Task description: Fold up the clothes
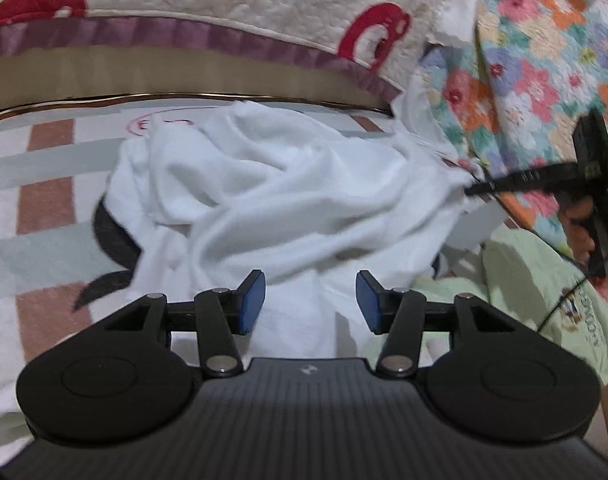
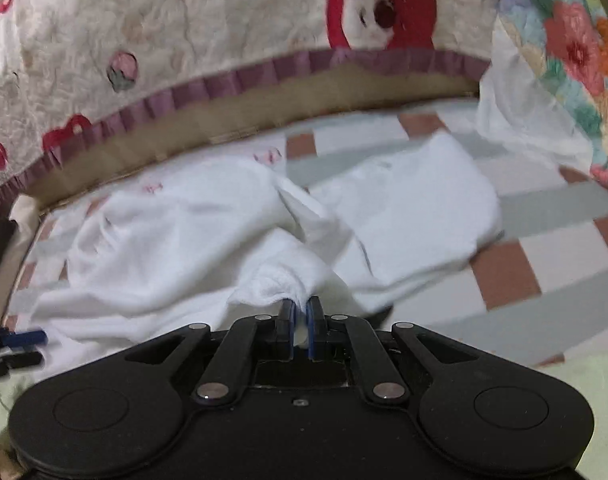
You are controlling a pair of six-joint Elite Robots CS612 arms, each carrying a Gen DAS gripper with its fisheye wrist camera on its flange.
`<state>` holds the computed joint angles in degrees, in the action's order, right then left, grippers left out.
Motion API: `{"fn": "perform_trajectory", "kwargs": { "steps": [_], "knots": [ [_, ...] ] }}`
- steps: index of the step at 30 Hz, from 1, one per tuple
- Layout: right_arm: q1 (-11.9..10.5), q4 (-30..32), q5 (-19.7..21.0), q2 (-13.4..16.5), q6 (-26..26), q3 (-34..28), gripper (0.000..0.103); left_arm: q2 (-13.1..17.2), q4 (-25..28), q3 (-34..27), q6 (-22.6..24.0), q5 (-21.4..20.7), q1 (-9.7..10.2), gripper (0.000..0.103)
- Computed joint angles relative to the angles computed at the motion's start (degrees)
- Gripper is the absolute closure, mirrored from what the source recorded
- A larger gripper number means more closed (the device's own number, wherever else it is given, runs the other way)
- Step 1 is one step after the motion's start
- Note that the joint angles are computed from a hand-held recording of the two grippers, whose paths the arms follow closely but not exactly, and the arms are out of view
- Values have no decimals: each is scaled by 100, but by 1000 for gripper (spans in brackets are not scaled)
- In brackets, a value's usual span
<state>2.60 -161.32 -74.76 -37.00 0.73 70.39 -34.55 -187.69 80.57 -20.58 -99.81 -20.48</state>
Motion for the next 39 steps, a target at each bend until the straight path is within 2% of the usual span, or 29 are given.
{"fn": "perform_trajectory", "kwargs": {
  "steps": [2, 3, 4, 6, 11, 14, 17, 22, 24, 26, 27, 28, 29, 30, 31, 32, 33, 36, 39],
  "knots": [
    [46, 26, -182, 4, -360, -42, 96, 14, 68, -24, 121, -131, -15, 42],
    [63, 93, -247, 12, -523, -83, 94, 18, 117, -33, 177, -164, -26, 41],
    [79, 170, -294, 19, -658, -118, 92, 2, 235, -29, 198, -18, -57, 41],
    [100, 244, -262, 2, -812, -92, 90, -27, 457, -24, 239, 251, -115, 42],
    [196, 256, -442, -36, -1669, 59, 90, -69, 560, -22, 431, 240, -125, 48],
    [215, 177, -507, -16, -1768, 96, 89, -37, 841, -92, 456, 284, -141, 50],
    [252, 73, -723, -11, -2010, 146, 75, -30, 1093, -126, 358, 574, -181, 50],
    [326, -318, -940, 13, -2443, 279, 52, 19, 1189, -172, 73, 822, -208, 35],
    [398, -516, -1203, 65, -2735, 276, 52, 59, 1226, -209, -103, 948, -219, 34],
    [480, -730, -1513, 130, -3179, 258, 50, 82, 1278, -235, -176, 868, -201, 34],
    [519, -835, -1645, 167, -3512, 243, 44, 86, 1302, -241, -167, 831, -194, 41],
    [556, -946, -1759, 213, -3927, 223, 41, 72, 1313, -229, -87, 837, -198, 54],
    [587, -1061, -1878, 271, -4329, 192, 40, 60, 1331, -224, -60, 818, -195, 91],
    [610, -1211, -1986, 335, -4767, 158, 43, 47, 1293, -206, -151, 823, -186, 96],
    [635, -1422, -2102, 403, -4986, 112, 46, 37, 1084, -152, -361, 908, -183, 96],
    [632, -1613, -2096, 435, -4965, 74, 66, 18, 832, -90, -525, 1015, -181, 96],
    [630, -1729, -2074, 447, -4703, 28, 103, -22, 602, -20, -497, 1213, -198, 96],
    [354, -1815, -1259, 251, -3002, 22, 101, -151, -83, 165, -305, 1659, -222, 96],
    [130, -1978, -596, 130, -1352, 104, 101, -189, -765, 264, -438, 1218, -122, 96]
  ]
}}
